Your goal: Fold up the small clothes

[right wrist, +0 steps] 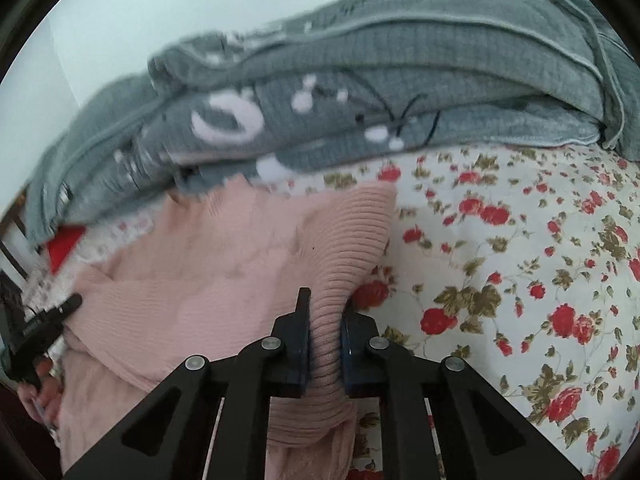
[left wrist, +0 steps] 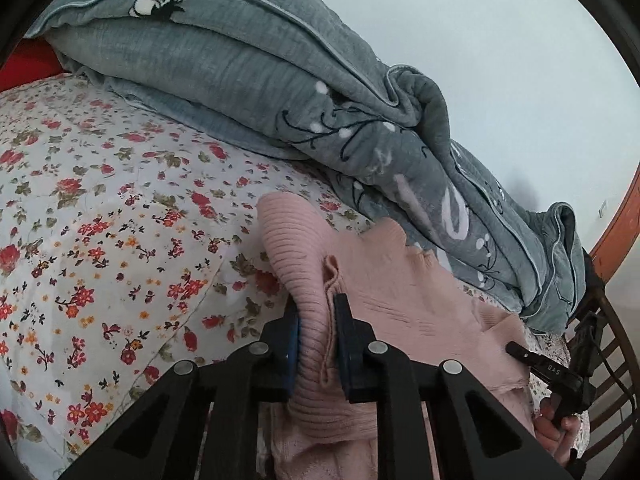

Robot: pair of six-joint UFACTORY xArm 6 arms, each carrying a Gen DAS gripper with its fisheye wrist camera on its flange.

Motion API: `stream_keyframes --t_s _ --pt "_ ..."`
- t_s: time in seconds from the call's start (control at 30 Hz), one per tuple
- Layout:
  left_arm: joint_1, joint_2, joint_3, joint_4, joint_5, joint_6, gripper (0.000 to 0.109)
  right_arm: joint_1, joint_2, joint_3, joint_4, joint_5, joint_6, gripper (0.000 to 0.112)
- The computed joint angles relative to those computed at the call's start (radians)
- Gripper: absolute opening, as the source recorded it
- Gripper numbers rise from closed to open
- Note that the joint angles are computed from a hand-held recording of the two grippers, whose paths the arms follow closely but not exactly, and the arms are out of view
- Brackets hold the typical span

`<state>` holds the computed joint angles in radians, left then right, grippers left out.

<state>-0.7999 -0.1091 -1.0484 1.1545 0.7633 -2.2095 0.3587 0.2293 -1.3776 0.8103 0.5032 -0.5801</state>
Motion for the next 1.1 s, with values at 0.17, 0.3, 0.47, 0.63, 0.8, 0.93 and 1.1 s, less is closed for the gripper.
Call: stream_keyframes --t_s 0.17,0.3,0.47,0.63,0.8,0.93,1.1 --pt "0.045 0.011 0.006 -0.139 -0.052 0.059 0.025 -0.006 0.045 -0.051 -0.145 0.056 0.149 0.016" --pt "0.039 0.016 -0.002 -0.162 -0.032 0.077 0.031 -0.007 0.041 -0.041 -0.194 0.04 0.202 0.034" --pt "0.006 0.0 -0.005 -0.143 0.031 0.057 0.041 -0.019 0.04 -0.046 -0.189 0.061 0.211 0.046" --pt "-0.06 -0.051 0.016 -0.172 0.119 0.049 0.046 -0.025 -0.036 0.028 -0.217 0.061 0.203 0.046" --pt "-0.204 -0.108 0.04 -0.232 0.218 0.067 0.053 -0.054 -0.23 0.209 -0.169 0.105 0.148 0.047" --pt "-0.347 -0.078 -0.001 -0.292 0.319 0.093 0.054 -0.055 -0.485 0.461 -0.162 0.067 0.061 0.047" --pt "-0.505 -0.016 -0.064 -0.302 0.383 0.018 0.053 -0.081 -0.752 0.682 -0.204 0.119 0.078 0.044"
